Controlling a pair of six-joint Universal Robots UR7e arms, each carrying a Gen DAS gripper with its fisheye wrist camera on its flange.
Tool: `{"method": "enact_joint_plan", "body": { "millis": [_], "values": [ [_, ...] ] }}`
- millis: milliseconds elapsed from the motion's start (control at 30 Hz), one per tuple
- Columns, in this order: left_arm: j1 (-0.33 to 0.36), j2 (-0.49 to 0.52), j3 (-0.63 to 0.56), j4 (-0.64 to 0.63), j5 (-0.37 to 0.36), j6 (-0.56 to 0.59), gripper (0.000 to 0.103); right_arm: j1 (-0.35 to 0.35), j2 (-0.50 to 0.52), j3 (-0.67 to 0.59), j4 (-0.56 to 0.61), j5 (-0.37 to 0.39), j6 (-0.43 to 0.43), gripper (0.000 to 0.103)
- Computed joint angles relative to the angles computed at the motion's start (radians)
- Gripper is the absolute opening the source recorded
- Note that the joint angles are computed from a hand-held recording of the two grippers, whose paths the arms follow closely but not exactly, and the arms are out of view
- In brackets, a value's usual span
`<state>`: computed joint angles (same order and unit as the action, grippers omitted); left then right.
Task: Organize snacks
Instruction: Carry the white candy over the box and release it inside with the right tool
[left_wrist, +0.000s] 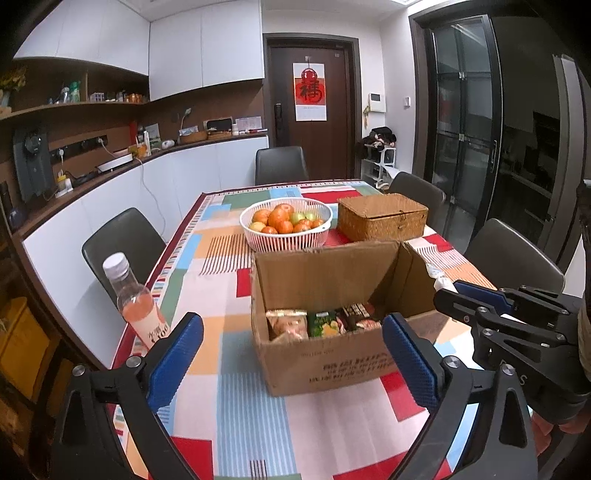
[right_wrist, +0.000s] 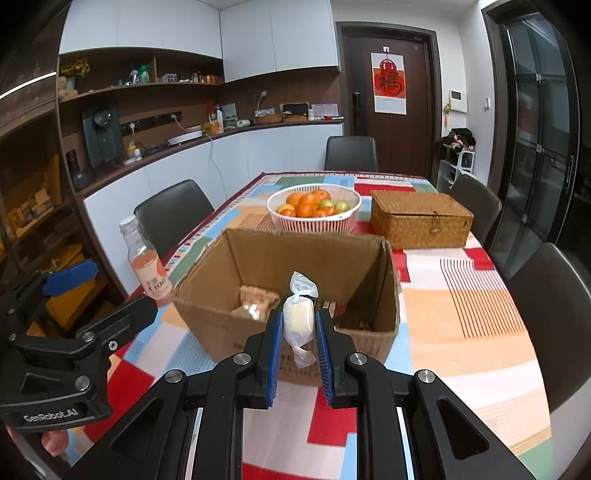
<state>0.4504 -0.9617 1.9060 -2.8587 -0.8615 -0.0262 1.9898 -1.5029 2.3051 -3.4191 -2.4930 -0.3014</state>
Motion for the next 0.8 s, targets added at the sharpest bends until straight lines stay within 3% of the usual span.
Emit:
{"method": "enact_joint_plan", "body": {
  "millis": [367, 633, 800],
  "values": [
    [0.036, 0.062, -0.095, 0.029, 0.024, -0.001, 0.102, -0.051, 0.05, -0.114, 0.044, 0.008, -0.047, 0.019],
    [0.057, 0.093, -0.13, 0.056, 0.051, 0.007, 0.102, -0.105, 0.062, -0.159, 0.146, 0.024, 0.008, 0.019],
    [0.059, 0.095, -0.134, 0.06, 0.056, 0.009, 0.102, -0.112, 0.074, -0.165, 0.146, 0.009, 0.018, 0.02]
  ]
}}
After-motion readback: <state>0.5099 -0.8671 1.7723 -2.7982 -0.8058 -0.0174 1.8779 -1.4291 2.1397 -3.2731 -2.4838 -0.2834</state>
